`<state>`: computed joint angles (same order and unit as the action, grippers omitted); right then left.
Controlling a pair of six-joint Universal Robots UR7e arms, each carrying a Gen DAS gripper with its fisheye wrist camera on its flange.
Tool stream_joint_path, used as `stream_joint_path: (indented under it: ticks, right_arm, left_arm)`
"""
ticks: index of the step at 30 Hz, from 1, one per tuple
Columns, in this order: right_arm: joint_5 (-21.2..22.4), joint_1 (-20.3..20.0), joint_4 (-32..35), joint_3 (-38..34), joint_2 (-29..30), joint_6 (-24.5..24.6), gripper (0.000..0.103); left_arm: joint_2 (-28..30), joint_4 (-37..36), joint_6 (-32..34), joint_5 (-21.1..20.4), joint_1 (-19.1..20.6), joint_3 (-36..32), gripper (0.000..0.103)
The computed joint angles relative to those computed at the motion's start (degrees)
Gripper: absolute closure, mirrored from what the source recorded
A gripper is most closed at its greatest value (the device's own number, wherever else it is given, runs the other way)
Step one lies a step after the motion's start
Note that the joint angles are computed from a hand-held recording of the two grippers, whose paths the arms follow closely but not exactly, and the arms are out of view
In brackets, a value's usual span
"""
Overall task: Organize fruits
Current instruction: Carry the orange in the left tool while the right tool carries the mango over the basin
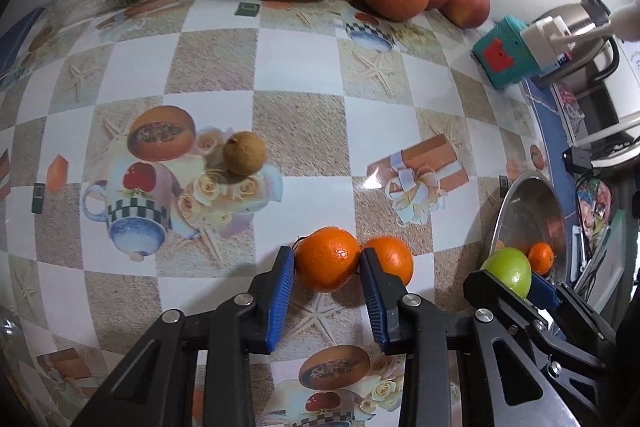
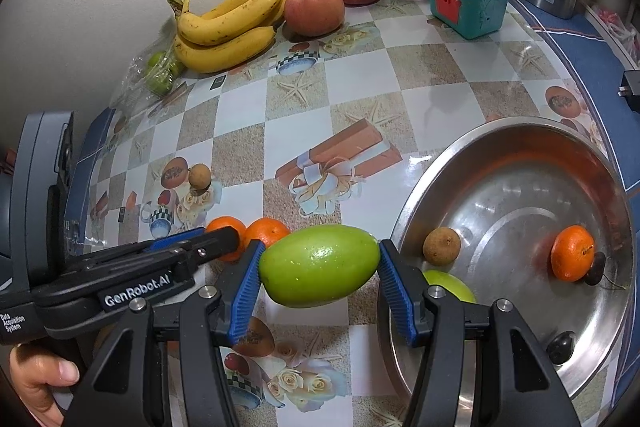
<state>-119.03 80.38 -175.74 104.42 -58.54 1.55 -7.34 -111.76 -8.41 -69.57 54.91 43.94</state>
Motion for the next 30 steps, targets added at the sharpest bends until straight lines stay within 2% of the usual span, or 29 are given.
stream_joint_path:
  ticks: [14, 26, 30]
  right_arm:
    - [-0.2, -1.3, -2.3, 2.0, -2.7, 2.3, 0.044]
    - [-5.5, -4.1, -6.5, 6.0, -7.6, 5.5, 0.044]
    - [-5.3, -5.8, -7.9, 7.9, -9.8, 6.9, 0.044]
  left_arm:
    - [-3.1, -5.4, -0.3, 0.8, -0.2, 3.3, 0.067]
    - [-3.1, -7.9, 3.0, -1.2, -2.9, 5.0, 0.067]
    - [-2.6, -8.3, 4.3, -1.5, -4.1, 5.2, 0.067]
